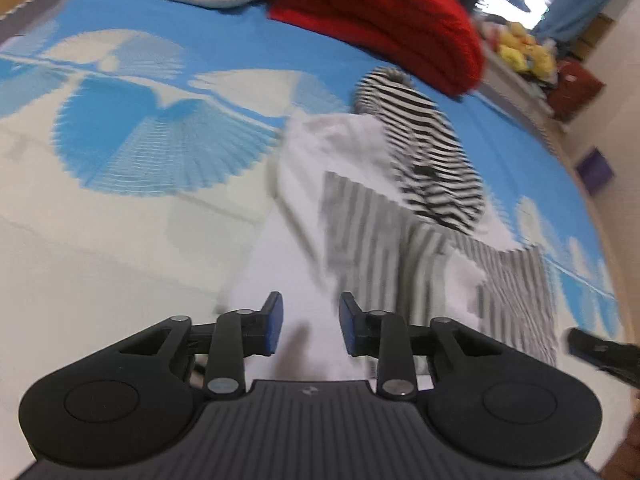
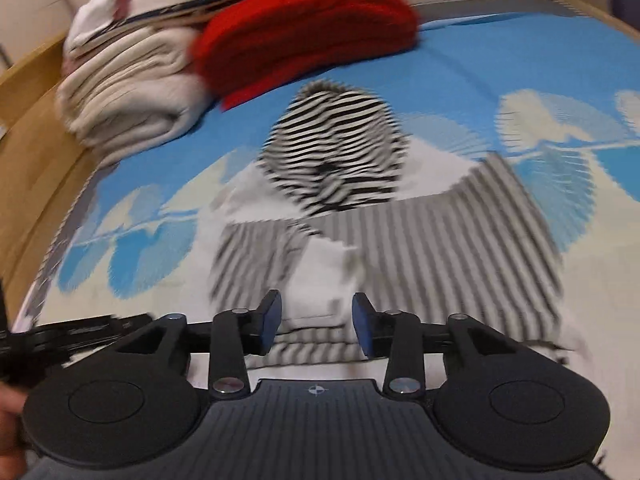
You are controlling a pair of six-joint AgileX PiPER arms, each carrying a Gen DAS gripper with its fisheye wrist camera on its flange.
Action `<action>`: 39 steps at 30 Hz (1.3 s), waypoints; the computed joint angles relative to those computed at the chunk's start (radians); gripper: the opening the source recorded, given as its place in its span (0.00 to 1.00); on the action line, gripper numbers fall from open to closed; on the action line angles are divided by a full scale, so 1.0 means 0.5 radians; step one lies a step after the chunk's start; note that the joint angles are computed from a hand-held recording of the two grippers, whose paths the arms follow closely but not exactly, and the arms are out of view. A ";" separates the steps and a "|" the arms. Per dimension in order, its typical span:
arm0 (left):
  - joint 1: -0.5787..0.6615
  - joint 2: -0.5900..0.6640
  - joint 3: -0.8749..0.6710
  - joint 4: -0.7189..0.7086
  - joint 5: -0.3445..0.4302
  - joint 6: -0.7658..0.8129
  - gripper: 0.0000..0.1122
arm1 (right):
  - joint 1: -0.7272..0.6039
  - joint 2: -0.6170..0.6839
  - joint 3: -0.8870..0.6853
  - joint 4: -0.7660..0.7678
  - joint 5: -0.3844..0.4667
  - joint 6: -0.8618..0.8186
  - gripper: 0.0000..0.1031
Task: Fold small clothes
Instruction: 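Lay the sleeve across the white body with the right tool and release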
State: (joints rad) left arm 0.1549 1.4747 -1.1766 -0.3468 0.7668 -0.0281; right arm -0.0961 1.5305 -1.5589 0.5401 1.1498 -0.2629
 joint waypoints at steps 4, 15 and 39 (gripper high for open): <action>-0.254 0.015 0.046 0.023 -0.206 0.078 0.28 | -0.048 0.017 0.106 -0.247 -0.031 0.294 0.42; -0.949 0.377 -0.062 0.671 -0.762 -0.363 0.69 | -0.153 0.198 0.055 -0.319 -0.025 0.369 0.42; -0.285 0.015 0.102 0.736 -0.345 -1.306 0.11 | -0.117 0.374 -0.068 -0.468 0.012 0.653 0.42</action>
